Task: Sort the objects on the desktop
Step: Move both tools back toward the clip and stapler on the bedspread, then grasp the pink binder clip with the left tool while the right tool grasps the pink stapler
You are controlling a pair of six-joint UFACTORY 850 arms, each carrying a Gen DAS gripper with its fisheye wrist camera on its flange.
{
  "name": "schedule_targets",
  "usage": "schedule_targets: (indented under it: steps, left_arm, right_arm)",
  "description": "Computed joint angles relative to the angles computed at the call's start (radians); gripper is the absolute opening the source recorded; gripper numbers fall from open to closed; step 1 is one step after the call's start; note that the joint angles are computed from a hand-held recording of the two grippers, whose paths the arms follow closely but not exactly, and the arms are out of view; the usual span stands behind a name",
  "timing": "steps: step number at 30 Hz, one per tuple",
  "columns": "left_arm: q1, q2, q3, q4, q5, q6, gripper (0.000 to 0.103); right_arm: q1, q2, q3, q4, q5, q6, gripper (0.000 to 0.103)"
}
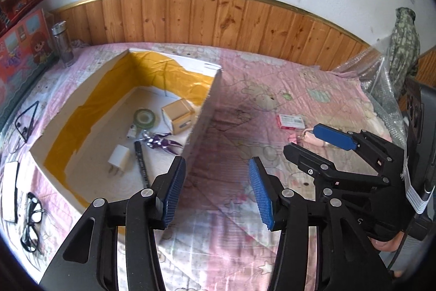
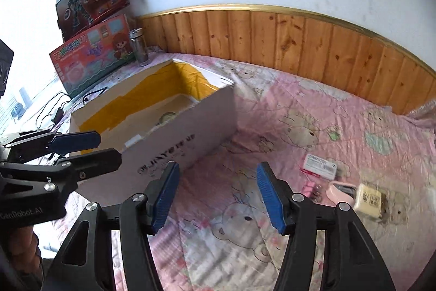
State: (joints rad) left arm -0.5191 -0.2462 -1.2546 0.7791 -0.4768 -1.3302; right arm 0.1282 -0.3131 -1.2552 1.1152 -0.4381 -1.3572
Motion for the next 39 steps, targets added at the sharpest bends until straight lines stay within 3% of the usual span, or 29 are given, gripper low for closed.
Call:
schedule_targets:
  steps: [9,19,21,29,30,32,33,35,37,39]
  left_arm:
    - [-0.019,-0.251,-0.254,-0.333,0.069,0.387,0.053]
    - [0.031,-0.561,-0.609,-0.876,0.013,0.875,0.053]
    - [0.039,-0.619,-0.682,-0.936,-0.016,0.924,0.053]
    - [0.055,-0.791,-0.899,-1.007,-0.111,0.993,0.054]
    - [0.054,-0.785,-0.885,-1.008,-0.079,1.002,0.055]
    - [0.051,-0.797,-0.902,-0.998,-0.078,1.012,0.056]
    - [0.049,-0.801,-0.908,-0.990,-0.080,1.020,0.056]
    - [0.036,-0.810,-0.926,-0.914,-0.092,1.014,0.049]
    - [0.020,-0.812,-0.929,-0.806,-0.097,0.987,0.025]
    - [0.019,-0.795,-0.897,-0.800,-0.070,0.985,0.022]
  right_arm:
    - [-0.157,-0.130,-0.062,-0.165,0.042,0.189,0.069]
    - [-0.171,-0.373,-0.308,-0.391,0.000,0.196,0.070]
    - [-0.174,-0.405,-0.341,-0.360,0.013,0.121,0.073]
    - [-0.159,-0.501,-0.466,-0.430,-0.018,-0.062,0.079]
    - [-0.164,-0.514,-0.490,-0.440,-0.055,-0.055,0.078]
    - [-0.178,-0.562,-0.581,-0.500,-0.192,0.023,0.061]
    - [-0.182,-0.573,-0.605,-0.518,-0.231,0.045,0.059]
    - [-0.187,-0.570,-0.606,-0.553,-0.244,0.073,0.059]
    - [-0.198,-0.558,-0.587,-0.553,-0.253,0.092,0.059]
    - [-0.213,-0.541,-0.559,-0.526,-0.259,0.105,0.059]
